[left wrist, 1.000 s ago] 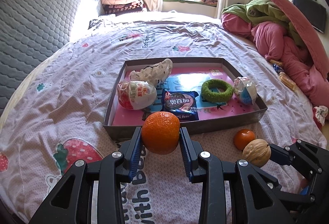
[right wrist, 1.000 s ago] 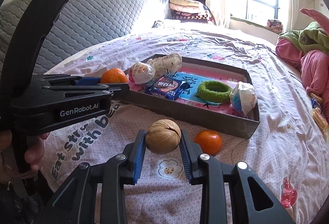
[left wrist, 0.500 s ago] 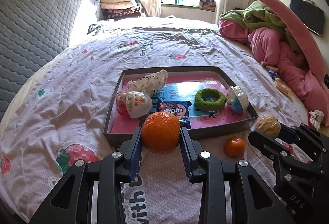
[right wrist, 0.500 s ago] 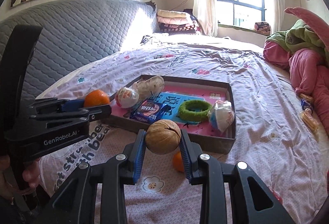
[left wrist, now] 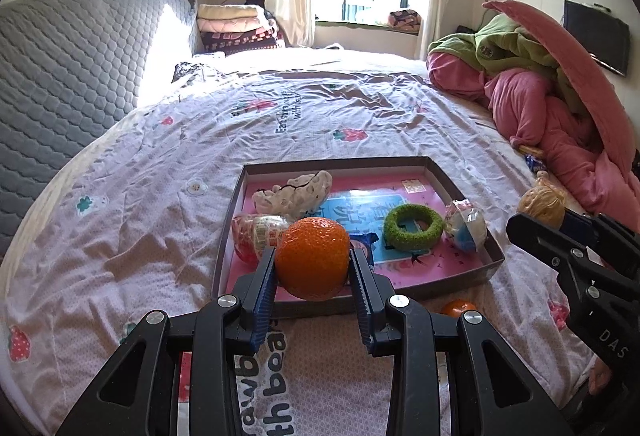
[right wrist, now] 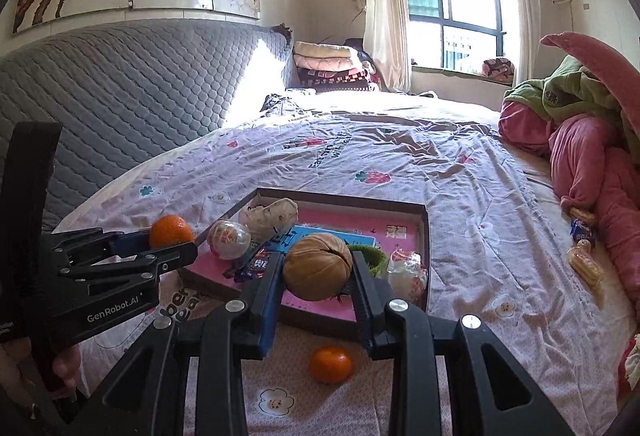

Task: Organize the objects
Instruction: 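Carry the orange into the box with left gripper while right gripper carries the walnut in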

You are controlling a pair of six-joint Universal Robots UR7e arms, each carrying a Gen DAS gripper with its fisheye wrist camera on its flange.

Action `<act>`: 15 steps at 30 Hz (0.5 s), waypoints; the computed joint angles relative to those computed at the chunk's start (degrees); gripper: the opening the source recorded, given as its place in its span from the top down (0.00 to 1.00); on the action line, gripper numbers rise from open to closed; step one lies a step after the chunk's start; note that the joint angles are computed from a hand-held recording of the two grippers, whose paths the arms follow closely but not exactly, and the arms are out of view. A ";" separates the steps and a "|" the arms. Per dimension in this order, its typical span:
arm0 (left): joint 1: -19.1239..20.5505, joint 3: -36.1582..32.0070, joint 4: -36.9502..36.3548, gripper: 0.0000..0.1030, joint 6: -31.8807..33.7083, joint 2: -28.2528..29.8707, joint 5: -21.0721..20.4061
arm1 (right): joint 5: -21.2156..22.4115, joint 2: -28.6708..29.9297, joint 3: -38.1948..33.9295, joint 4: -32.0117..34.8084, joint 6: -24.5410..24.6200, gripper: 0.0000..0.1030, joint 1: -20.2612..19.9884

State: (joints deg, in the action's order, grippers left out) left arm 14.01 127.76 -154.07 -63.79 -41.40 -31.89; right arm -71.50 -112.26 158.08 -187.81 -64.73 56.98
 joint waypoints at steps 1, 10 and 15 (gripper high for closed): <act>0.17 -0.18 0.12 0.65 0.28 -0.19 0.30 | -0.60 0.69 -0.41 -0.41 0.23 0.68 0.77; 2.39 -2.15 1.11 0.65 5.63 -2.48 3.22 | -4.85 7.01 -5.02 -3.86 3.98 0.68 6.56; 4.25 -3.38 -0.53 0.65 8.97 -2.37 4.39 | -6.20 9.83 -7.03 -5.40 5.30 0.68 8.64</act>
